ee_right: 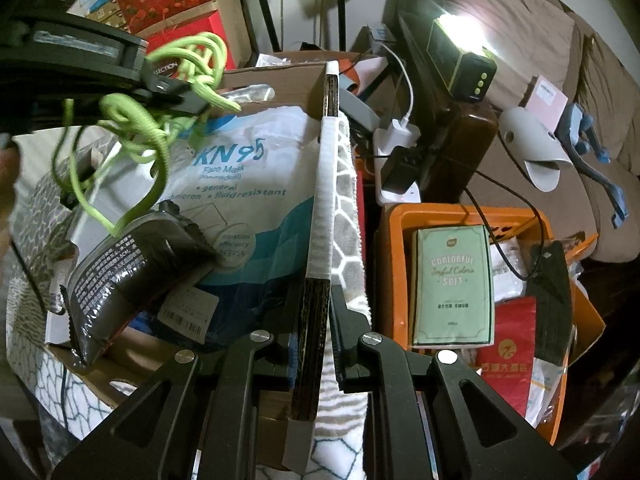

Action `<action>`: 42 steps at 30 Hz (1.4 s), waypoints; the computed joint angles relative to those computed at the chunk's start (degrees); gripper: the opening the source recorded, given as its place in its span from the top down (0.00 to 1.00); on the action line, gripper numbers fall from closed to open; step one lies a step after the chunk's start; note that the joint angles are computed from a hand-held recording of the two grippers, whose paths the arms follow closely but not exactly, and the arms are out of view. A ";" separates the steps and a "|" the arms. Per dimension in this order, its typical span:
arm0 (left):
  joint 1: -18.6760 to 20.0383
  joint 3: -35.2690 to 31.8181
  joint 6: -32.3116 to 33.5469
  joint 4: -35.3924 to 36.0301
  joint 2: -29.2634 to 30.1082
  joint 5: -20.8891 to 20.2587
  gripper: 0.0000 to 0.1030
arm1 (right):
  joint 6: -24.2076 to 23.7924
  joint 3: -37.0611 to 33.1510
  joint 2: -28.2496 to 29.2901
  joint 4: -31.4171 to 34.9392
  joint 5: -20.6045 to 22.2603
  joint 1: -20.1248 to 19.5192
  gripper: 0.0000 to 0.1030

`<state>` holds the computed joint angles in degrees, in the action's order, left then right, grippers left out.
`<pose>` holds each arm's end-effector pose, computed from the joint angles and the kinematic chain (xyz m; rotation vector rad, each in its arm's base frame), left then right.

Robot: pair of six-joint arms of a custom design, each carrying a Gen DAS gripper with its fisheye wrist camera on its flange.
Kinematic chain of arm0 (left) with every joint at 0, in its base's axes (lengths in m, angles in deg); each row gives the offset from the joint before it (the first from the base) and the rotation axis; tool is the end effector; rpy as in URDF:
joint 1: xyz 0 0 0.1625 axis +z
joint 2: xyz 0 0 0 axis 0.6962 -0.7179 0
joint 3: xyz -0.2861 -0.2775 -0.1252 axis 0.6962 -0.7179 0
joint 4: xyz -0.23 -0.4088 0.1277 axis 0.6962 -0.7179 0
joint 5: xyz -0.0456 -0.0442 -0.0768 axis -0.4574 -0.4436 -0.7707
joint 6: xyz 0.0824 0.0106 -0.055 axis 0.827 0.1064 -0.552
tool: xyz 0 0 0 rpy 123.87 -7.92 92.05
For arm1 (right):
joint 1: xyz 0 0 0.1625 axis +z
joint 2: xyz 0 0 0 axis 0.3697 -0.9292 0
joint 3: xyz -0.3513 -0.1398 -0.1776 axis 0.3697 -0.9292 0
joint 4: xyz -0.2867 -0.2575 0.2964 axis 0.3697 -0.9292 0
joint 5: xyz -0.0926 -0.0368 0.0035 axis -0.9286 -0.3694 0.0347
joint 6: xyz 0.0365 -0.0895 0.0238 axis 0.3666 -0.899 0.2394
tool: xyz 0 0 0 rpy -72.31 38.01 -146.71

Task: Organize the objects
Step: 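Lower the green cable into the box and open the left gripper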

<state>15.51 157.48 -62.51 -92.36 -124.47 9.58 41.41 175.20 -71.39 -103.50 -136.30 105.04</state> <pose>-0.0500 -0.4745 0.3636 -0.0760 2.5498 -0.6363 0.4184 -0.4272 -0.0387 0.9589 -2.4081 0.2291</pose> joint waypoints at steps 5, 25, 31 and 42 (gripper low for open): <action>1.44 -0.89 0.38 0.49 2.70 -0.27 0.89 | -0.10 0.08 -0.02 -0.07 -0.09 0.03 0.88; -6.52 -0.51 -6.46 16.72 -10.50 7.80 0.12 | 0.21 0.27 -0.21 0.08 0.19 0.07 0.88; -8.60 -0.13 -10.18 24.86 -16.12 9.80 0.04 | 0.27 0.22 -0.32 0.32 -0.13 0.19 0.88; -13.67 1.50 -19.18 44.78 -28.79 13.05 0.02 | 0.04 0.17 -0.28 0.29 -0.40 0.10 0.88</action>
<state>1.84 158.98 -81.69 -47.58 -153.26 22.64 41.45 175.37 -71.68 -103.20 -136.70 105.14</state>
